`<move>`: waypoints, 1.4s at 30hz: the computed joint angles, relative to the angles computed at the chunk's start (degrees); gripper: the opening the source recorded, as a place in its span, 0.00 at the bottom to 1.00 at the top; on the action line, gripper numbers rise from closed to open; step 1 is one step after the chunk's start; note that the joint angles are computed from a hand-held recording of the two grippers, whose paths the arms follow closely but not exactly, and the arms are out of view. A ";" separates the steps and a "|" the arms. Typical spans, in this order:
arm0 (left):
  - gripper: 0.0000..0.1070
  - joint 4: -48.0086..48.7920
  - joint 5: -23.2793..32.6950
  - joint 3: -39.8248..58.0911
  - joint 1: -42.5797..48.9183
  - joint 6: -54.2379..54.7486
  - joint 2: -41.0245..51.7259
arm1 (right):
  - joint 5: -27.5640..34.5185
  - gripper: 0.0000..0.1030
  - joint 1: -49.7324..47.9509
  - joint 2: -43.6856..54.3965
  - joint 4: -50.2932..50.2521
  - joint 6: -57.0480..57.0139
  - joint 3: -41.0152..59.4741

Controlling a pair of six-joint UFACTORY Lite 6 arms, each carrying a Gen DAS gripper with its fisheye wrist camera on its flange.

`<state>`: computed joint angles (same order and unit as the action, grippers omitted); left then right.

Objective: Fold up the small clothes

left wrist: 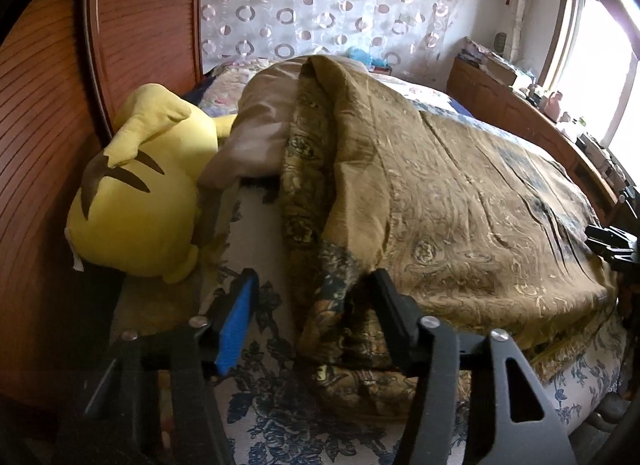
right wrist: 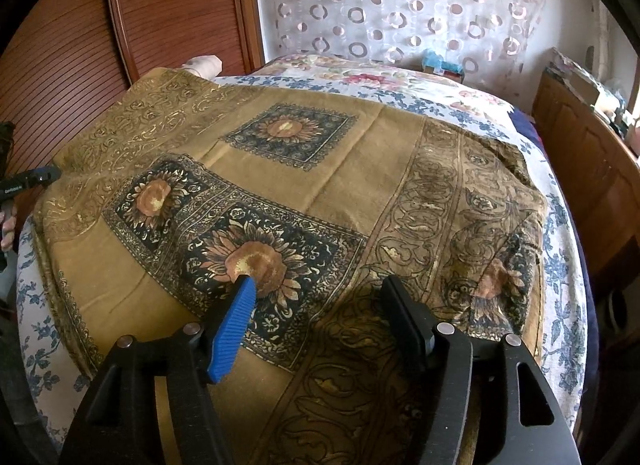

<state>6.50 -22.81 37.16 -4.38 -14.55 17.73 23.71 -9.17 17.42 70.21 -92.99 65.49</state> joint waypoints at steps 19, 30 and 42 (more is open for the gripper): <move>0.24 14.05 -3.58 -1.41 1.83 -13.25 0.45 | 0.61 0.67 -0.58 -0.02 0.34 -0.70 -0.14; 0.04 3.52 0.03 -0.07 -10.12 -6.42 -13.14 | 0.49 0.67 -0.66 -0.18 1.09 -1.66 -0.54; 0.04 -2.81 2.01 8.61 -19.83 -0.11 -15.22 | 0.76 0.69 -1.20 0.06 1.23 -2.37 -0.48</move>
